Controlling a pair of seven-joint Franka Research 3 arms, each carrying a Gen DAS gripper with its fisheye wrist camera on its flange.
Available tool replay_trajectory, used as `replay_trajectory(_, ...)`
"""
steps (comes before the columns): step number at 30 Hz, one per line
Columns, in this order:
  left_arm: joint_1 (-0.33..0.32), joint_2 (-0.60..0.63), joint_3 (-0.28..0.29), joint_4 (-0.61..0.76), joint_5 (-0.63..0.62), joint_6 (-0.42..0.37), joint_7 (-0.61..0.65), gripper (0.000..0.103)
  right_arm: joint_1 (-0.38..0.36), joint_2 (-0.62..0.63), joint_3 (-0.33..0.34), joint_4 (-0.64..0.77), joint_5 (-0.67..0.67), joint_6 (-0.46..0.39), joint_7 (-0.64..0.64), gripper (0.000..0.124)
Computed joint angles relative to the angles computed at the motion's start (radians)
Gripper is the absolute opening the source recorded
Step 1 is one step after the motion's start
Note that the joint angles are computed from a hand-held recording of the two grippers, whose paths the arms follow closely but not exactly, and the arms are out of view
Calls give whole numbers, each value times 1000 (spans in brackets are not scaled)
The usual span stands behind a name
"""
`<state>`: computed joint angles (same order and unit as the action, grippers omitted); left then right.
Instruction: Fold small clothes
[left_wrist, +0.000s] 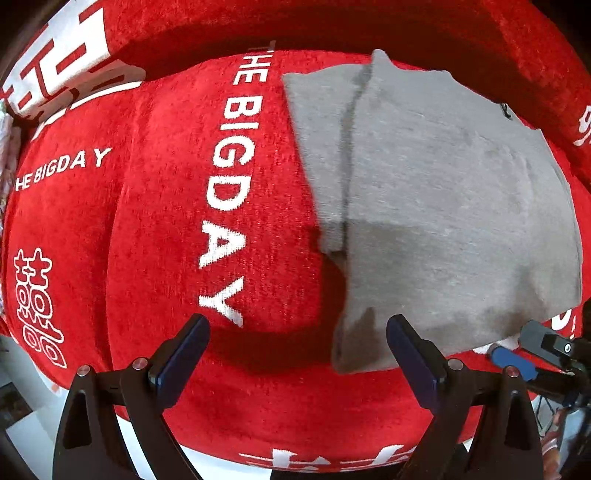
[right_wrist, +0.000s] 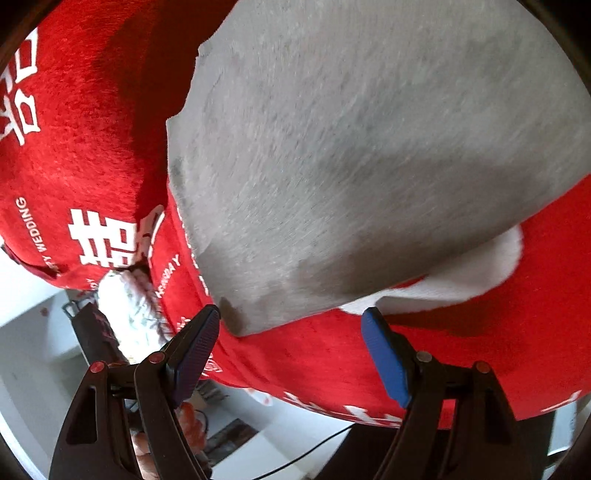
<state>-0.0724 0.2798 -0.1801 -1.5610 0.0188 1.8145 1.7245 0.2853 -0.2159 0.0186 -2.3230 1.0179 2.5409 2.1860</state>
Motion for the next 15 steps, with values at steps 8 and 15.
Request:
replay_trajectory(8, 26, 46, 10, 47, -23, 4, 2, 97, 33, 36, 10, -3, 166, 79, -70, 82)
replay_trajectory(15, 92, 127, -6, 148, -178, -21, 11, 97, 59, 115, 33, 60, 381, 222, -210, 82)
